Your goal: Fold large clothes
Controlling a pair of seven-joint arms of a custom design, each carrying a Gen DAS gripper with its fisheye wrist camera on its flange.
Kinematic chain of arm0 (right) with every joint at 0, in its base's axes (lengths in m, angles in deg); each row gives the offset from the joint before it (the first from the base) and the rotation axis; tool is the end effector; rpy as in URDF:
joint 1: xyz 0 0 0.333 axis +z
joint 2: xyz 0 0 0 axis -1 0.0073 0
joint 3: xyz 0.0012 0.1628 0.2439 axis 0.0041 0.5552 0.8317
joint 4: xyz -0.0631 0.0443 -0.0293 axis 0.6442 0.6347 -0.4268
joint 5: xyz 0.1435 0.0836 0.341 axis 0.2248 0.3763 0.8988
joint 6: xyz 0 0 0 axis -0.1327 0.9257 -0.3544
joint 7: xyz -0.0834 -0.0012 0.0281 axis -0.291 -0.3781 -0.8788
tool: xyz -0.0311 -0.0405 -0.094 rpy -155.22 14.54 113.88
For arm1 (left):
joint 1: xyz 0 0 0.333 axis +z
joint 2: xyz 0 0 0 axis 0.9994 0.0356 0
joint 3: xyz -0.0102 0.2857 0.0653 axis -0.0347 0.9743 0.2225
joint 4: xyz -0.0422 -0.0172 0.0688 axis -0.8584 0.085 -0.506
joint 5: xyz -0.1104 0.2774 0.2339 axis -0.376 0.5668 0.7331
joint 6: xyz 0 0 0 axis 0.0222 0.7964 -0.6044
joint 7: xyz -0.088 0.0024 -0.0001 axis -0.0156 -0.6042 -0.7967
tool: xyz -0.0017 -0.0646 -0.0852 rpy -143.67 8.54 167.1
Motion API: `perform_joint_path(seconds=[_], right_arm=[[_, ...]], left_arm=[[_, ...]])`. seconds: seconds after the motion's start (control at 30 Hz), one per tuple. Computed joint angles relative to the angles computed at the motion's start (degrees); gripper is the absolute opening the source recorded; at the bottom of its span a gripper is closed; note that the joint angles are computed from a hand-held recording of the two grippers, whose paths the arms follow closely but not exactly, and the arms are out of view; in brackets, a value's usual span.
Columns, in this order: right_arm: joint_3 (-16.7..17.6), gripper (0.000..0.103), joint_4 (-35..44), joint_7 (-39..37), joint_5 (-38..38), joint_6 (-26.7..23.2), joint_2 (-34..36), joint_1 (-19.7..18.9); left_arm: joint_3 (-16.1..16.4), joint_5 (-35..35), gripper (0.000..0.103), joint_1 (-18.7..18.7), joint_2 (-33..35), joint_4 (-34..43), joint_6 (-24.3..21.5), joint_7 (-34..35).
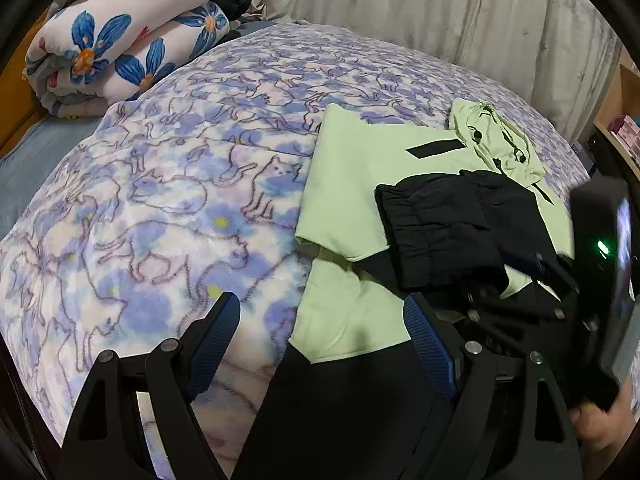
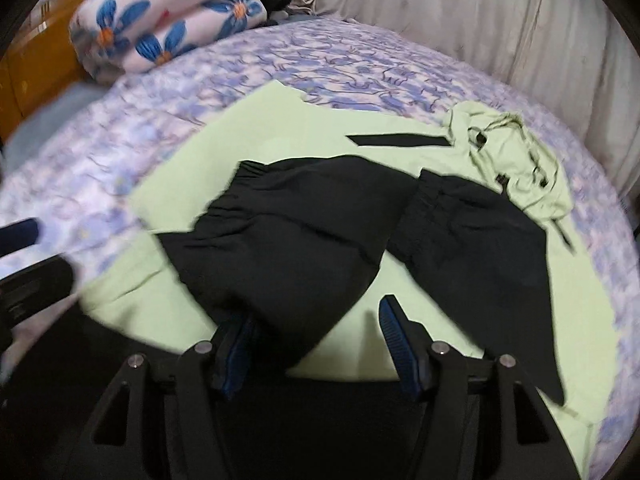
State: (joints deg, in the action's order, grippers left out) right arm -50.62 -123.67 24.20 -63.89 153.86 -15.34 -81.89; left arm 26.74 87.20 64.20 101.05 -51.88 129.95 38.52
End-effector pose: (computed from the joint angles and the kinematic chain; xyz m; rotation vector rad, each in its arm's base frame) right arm 0.6449 0.0937 0.3949 -2.1018 1.7212 -0.6599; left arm 0.6068 -0.3285 0.4202 -1.8708 1.9895 -0.7556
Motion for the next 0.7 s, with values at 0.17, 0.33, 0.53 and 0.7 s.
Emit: perform_joint_path(seconds=[0.17, 0.33, 0.53, 0.7], right_arm=[[1.6, 0.006, 6.3, -3.3, 3.5, 2.4, 1.4, -2.2], [12.1, 0.006, 5.3, -14.6, 28.4, 12.0, -2.2, -14.4], [6.5, 0.021, -2.4, -3.5, 42.2, 5.6, -6.5, -17.8], [0.2, 0.037, -9.7, -2.4, 41.2, -5.9, -8.7, -17.2]], left_arm=[[-0.2, -0.8, 0.083, 0.3, -0.1, -0.3, 0.6, -0.2], [0.3, 0.0, 0.083, -0.1, -0.8, -1.3, 2.4, -0.8], [-0.6, -1.8, 0.083, 0.3, 0.0, -0.7, 2.4, 0.7], [-0.7, -2.3, 0.083, -0.3, 1.8, 2.1, 0.8, 2.8]])
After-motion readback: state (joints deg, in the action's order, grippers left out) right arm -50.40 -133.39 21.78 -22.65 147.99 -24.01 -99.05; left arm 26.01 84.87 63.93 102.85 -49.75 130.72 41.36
